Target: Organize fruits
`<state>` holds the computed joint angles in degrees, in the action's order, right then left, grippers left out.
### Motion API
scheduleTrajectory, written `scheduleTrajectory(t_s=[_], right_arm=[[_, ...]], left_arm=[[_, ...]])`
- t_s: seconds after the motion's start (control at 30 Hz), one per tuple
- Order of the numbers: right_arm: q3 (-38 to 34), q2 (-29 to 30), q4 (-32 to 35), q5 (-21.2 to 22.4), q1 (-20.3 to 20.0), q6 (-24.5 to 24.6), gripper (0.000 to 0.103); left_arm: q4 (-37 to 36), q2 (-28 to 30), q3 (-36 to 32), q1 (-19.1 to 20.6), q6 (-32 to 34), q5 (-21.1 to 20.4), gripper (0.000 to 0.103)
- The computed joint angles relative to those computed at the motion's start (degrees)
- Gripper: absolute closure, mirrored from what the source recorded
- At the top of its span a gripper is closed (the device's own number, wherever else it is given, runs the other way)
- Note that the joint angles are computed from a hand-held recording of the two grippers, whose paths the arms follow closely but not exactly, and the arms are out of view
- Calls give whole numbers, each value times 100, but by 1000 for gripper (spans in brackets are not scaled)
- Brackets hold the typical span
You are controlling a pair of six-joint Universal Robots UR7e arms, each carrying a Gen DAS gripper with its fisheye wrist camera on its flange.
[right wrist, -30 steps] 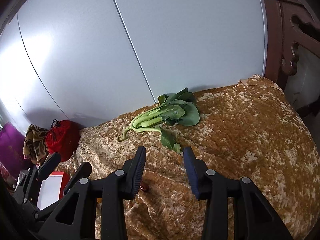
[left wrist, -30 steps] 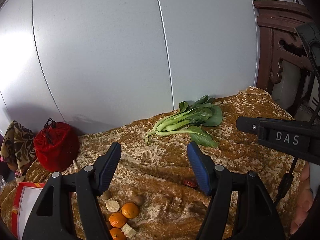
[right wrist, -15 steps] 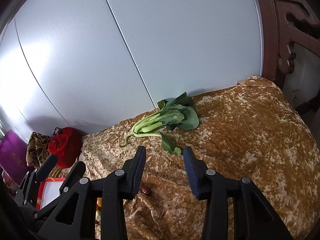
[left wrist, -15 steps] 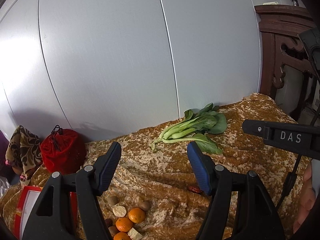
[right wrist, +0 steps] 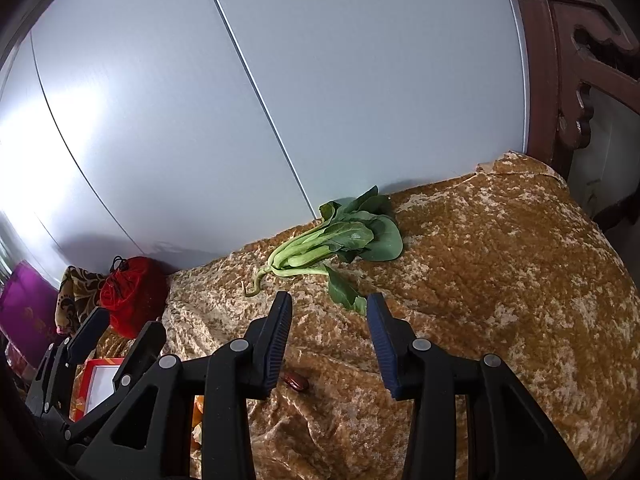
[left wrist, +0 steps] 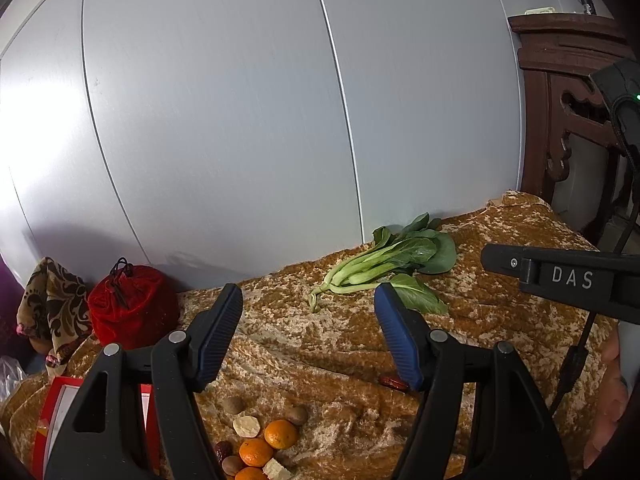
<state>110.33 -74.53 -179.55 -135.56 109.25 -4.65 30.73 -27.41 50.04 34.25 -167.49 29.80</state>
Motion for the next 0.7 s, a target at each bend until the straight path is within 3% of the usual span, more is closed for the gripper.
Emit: scheduleTrajectory(t_s=[0.3, 0.4, 0.5, 0.7], right_arm=[[-37, 48, 71, 34, 13, 61, 61], [-55, 85, 129, 57, 27, 79, 61], [-79, 81, 459, 190, -14, 208, 61], [-232, 127, 1797, 908, -185, 559, 62]], left_arm=[[-31, -68, 114, 6, 60, -68, 35], [321, -111, 148, 93, -142, -102, 35], [1208, -107, 102, 316, -924, -202, 35], [3513, -110, 111, 932, -3275, -276, 35]])
